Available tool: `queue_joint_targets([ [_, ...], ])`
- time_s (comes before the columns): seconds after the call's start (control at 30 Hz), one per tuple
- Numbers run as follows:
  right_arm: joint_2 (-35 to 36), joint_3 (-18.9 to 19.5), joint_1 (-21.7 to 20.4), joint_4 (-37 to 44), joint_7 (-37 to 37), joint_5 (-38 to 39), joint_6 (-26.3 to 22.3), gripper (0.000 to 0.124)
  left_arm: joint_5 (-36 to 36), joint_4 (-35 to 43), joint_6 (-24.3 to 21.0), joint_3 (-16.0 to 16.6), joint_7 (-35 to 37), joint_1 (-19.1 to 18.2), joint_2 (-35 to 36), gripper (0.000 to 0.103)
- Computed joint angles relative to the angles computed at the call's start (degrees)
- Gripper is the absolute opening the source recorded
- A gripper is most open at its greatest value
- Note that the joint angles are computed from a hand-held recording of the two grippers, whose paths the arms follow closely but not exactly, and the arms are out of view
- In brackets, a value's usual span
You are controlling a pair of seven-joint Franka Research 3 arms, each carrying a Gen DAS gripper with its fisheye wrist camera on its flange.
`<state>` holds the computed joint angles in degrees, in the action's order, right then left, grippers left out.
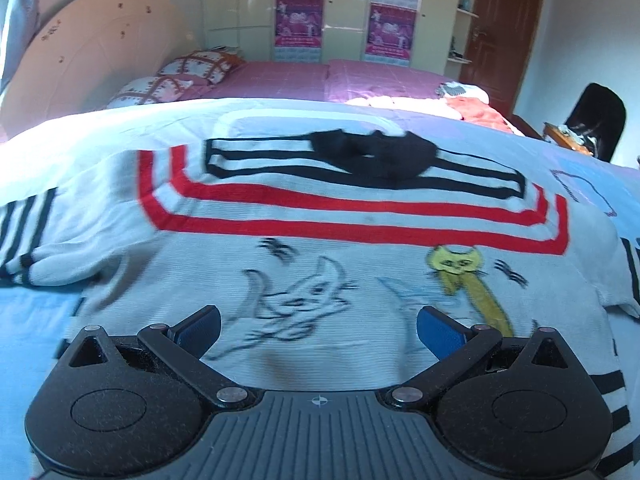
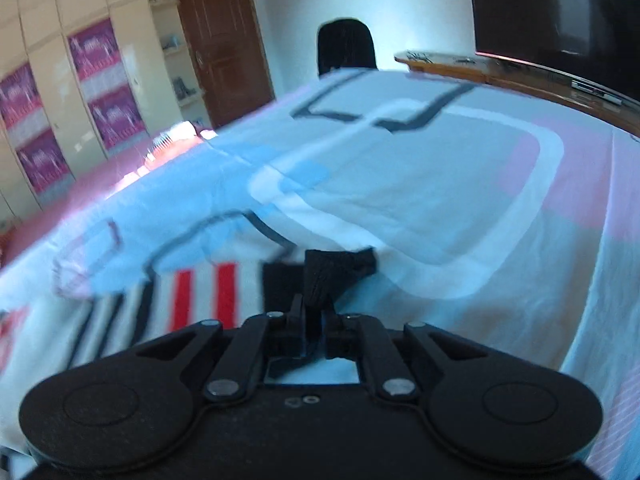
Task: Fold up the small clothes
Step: 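Grasp the black cuff of the striped sleeve with the right gripper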
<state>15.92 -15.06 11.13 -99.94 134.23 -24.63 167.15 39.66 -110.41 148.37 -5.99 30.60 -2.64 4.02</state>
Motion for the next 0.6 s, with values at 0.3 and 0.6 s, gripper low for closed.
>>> queue_joint_targets([
  [0.3,0.87,8.42,3.23,3.52,-13.21,9.92,5.22,0.008,2.23,-9.72,6.54,3.01,0.00,6.41,-7.62,0.103],
  [0.6,6.59,18.96,7.39,11.09,-28.42,25.65,1.90,0.008,-0.96,-16.21,12.18,3.92,4.42,12.39,-12.65,0.103],
])
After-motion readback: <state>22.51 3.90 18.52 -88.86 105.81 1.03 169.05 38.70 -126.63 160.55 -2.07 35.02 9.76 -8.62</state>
